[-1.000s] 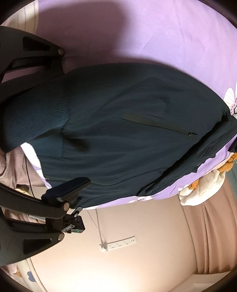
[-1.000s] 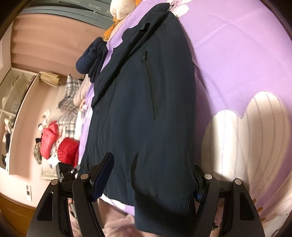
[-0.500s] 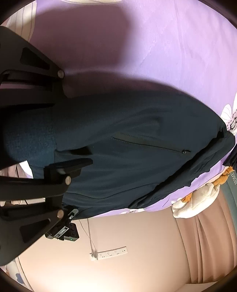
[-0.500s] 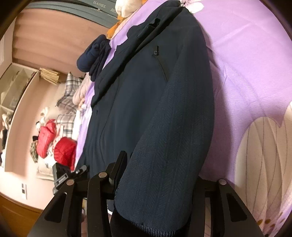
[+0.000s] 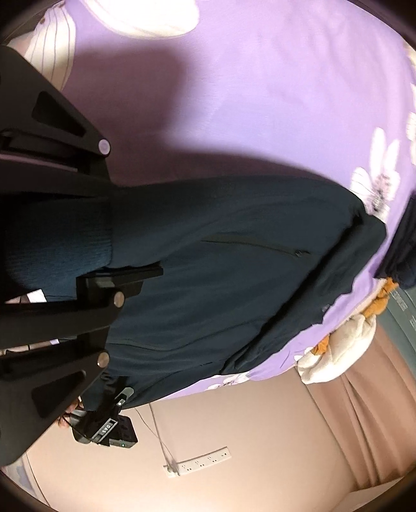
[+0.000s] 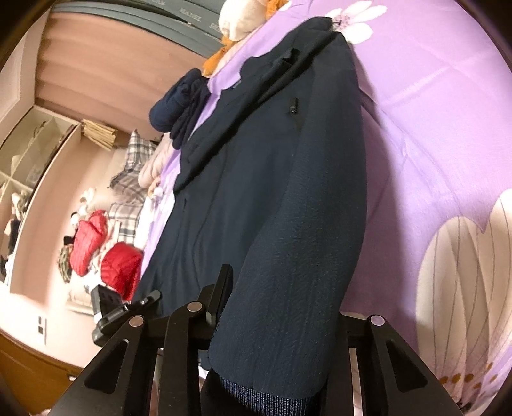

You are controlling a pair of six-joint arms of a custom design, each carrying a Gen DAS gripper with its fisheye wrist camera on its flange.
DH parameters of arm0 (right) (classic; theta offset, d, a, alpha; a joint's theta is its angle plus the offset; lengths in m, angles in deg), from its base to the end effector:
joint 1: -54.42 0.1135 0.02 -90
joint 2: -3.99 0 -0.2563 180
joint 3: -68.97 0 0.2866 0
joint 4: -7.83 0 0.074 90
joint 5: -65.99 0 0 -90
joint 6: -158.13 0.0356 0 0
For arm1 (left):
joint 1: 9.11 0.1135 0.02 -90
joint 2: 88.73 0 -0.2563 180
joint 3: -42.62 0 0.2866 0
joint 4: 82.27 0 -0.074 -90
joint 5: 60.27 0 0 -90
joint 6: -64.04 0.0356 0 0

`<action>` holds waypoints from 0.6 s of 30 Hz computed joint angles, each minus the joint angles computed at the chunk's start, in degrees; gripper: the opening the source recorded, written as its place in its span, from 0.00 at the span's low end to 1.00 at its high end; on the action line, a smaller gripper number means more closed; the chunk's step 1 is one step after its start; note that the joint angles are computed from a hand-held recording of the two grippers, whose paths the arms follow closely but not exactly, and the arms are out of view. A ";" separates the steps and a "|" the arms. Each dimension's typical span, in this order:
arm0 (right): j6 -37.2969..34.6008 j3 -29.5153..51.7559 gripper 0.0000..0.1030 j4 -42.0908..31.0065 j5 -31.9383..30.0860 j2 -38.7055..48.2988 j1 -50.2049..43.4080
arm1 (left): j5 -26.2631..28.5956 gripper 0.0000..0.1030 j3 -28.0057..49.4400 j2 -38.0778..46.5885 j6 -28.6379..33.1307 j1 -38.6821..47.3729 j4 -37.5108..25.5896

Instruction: Fold large clothes

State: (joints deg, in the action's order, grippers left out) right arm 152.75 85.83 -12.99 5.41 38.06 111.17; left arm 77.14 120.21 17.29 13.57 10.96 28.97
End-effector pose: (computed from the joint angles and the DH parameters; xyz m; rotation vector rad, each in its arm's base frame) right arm 0.1046 0.1277 0.1076 0.8199 2.1108 0.8381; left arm 0.3194 0.0888 0.1261 0.3724 2.6005 -1.0825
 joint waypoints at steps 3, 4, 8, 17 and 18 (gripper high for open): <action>-0.97 0.45 0.29 0.61 0.84 0.12 0.25 | -0.67 0.14 -2.29 -3.80 -1.73 -1.03 3.37; -1.30 0.48 0.29 0.59 1.11 -0.17 0.33 | -1.15 0.14 -3.01 -5.11 -2.30 -1.53 4.41; -1.71 1.11 0.29 1.81 2.19 0.87 0.73 | -1.88 0.14 -4.79 -8.01 -3.48 -3.21 6.87; -2.41 0.91 0.26 1.69 3.57 0.05 1.50 | -2.16 0.12 -6.52 -11.37 -2.56 -3.94 9.02; -2.29 1.05 0.26 1.70 4.26 0.22 1.86 | -1.80 0.11 -6.61 -11.66 -2.56 -3.82 8.98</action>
